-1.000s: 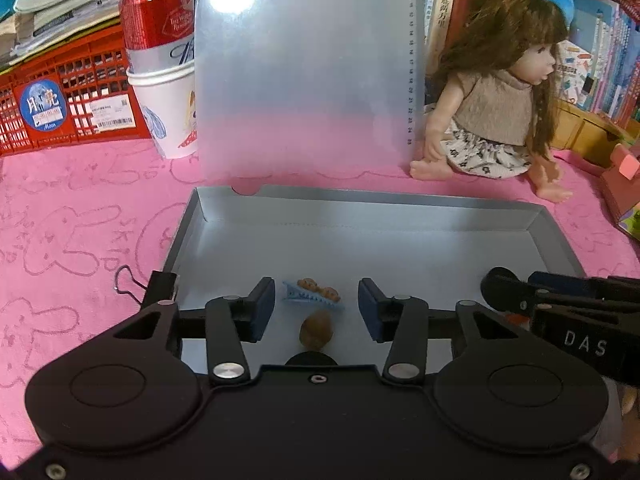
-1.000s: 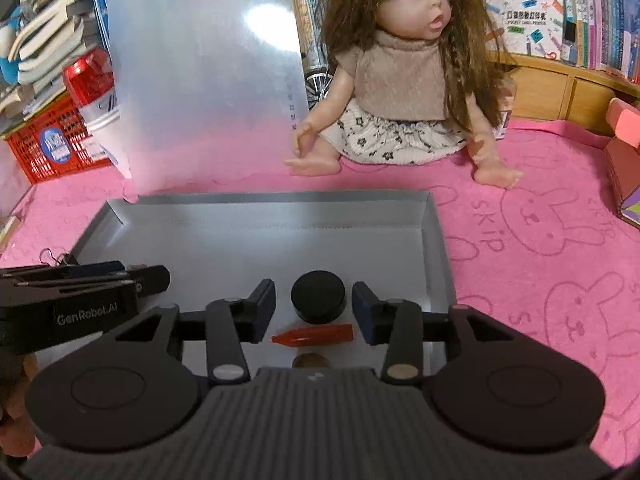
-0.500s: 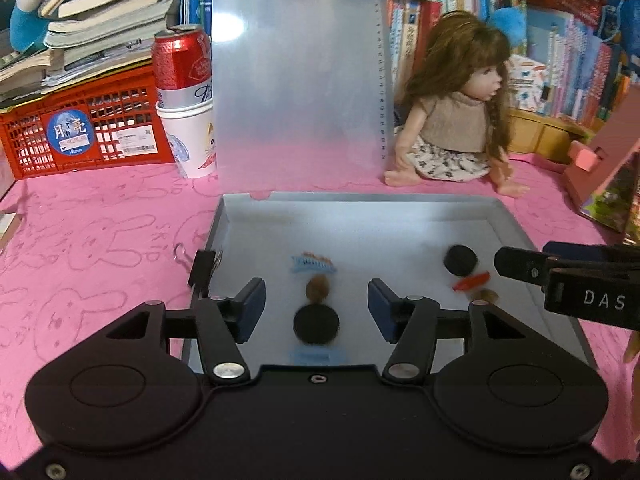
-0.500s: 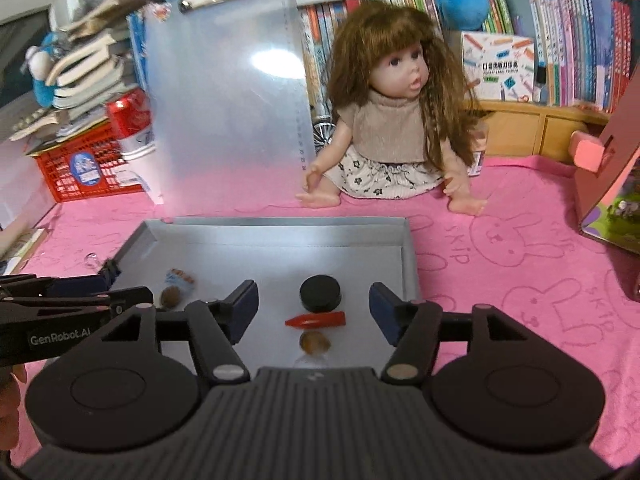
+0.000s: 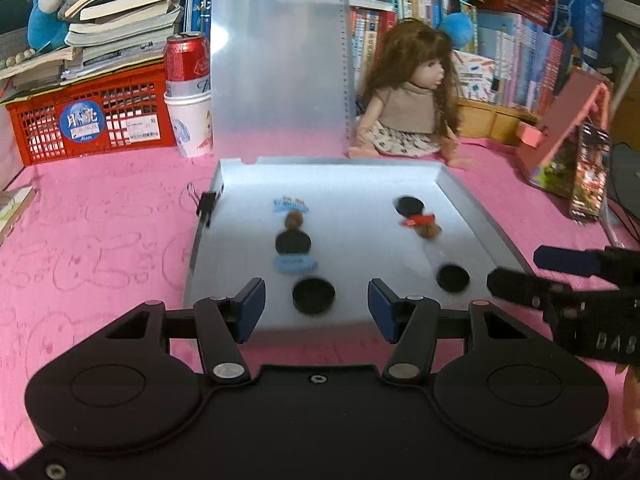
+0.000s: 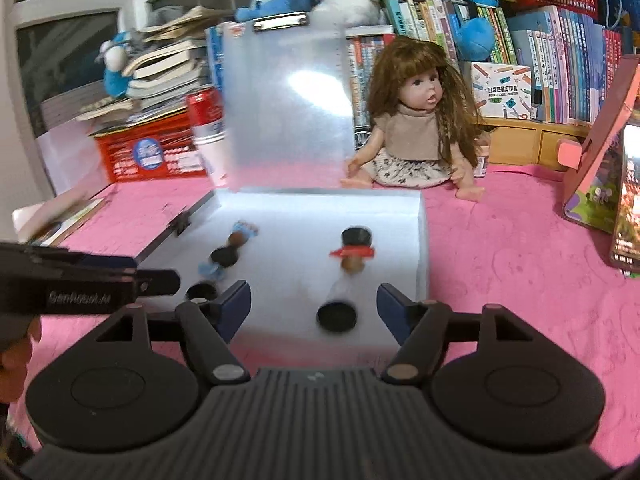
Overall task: Organize rigid objects
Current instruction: 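Withdraw both tools from the box toward the binder clip and orange stick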
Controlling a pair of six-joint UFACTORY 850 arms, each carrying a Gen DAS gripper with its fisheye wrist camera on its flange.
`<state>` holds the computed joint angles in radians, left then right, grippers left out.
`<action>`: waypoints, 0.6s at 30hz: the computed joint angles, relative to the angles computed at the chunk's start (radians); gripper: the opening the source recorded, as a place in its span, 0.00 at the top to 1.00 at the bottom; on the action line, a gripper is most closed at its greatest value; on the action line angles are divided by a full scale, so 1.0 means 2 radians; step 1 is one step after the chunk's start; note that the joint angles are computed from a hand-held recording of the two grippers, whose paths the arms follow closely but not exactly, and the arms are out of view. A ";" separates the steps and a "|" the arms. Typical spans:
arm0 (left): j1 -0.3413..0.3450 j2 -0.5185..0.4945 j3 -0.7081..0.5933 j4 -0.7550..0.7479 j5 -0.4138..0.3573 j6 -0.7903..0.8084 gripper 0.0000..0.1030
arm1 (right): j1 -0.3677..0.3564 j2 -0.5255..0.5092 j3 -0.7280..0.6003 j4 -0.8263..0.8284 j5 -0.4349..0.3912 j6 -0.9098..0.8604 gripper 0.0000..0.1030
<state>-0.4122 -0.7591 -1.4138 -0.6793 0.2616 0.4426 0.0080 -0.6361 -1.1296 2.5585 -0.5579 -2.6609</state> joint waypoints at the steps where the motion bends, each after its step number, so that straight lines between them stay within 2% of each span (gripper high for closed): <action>1: -0.001 0.005 0.011 0.014 0.004 -0.017 0.47 | 0.000 0.005 0.013 0.006 -0.009 -0.009 0.21; 5: 0.000 0.020 0.045 0.065 0.009 -0.086 0.47 | 0.002 0.024 0.073 0.039 -0.055 -0.043 0.20; 11: -0.001 0.035 0.083 0.089 0.037 -0.128 0.45 | 0.019 0.038 0.146 0.100 -0.129 -0.101 0.19; 14: -0.001 0.041 0.096 0.098 0.048 -0.145 0.44 | 0.028 0.037 0.157 0.084 -0.143 -0.099 0.19; 18: -0.003 0.046 0.105 0.090 0.058 -0.139 0.44 | 0.045 0.032 0.154 0.075 -0.139 -0.106 0.19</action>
